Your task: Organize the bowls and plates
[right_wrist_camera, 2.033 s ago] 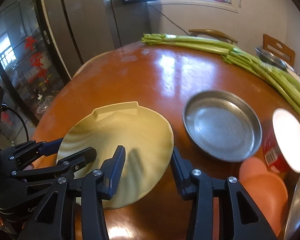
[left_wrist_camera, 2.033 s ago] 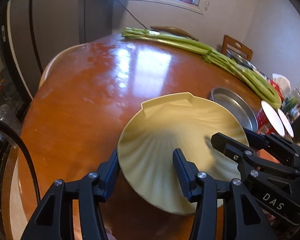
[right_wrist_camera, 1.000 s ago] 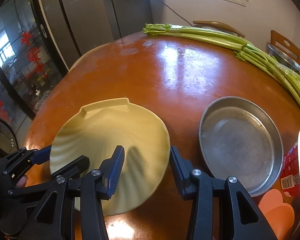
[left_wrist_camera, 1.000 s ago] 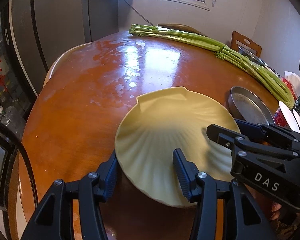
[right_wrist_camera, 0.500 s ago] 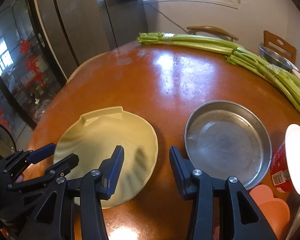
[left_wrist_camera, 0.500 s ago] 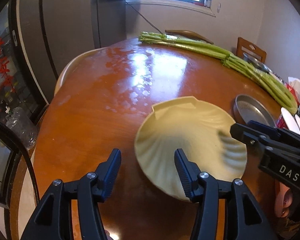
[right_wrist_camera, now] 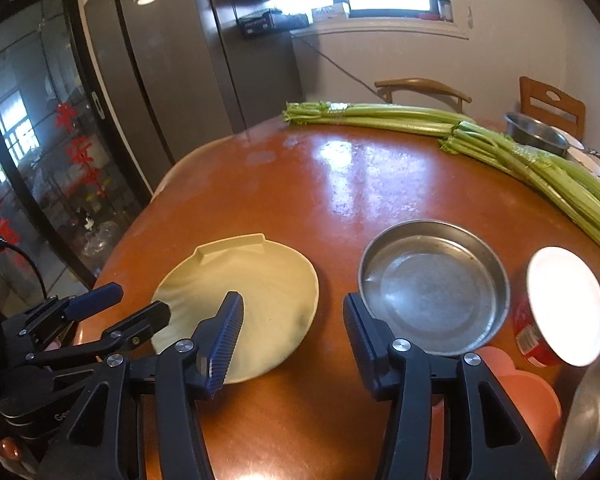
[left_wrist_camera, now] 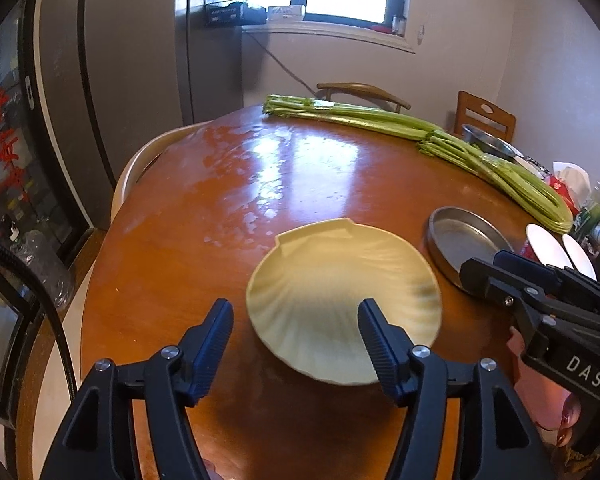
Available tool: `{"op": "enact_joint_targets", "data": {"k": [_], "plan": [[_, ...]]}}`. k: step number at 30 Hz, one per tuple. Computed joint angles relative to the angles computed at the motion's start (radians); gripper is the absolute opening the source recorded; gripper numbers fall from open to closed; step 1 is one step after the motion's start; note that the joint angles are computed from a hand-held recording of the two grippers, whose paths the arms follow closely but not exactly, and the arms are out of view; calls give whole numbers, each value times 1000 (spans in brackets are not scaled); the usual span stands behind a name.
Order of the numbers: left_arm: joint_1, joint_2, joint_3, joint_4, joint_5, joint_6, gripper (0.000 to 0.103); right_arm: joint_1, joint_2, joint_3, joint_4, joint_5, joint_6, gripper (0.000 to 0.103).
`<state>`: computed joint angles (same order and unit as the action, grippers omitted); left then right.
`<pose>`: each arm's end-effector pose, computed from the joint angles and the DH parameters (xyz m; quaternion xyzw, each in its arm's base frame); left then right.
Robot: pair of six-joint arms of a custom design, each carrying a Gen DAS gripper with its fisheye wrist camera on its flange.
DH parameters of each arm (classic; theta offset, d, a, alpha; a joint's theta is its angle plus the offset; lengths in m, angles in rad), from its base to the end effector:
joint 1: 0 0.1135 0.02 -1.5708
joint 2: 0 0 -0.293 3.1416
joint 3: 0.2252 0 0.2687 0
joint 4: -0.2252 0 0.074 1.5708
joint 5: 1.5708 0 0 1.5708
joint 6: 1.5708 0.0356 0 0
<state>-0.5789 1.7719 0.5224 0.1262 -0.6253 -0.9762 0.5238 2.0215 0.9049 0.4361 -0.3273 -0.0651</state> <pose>0.2313 -0.1263 0.0783 -0.2500 0.8961 0.0656 0.3609 0.3408 0.2101 0.1004 -0.3256 0.8318 0.2398 0.3803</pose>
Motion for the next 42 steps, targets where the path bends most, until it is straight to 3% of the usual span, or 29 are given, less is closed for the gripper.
{"op": "enact_joint_targets", "data": {"k": [19, 42], "plan": [[-179, 100, 221, -126, -8, 5, 65, -200, -188, -283, 155, -114, -32, 55], [-232, 321, 430, -94, 138, 83, 65, -504, -113, -455, 190, -208, -208, 55]]}}
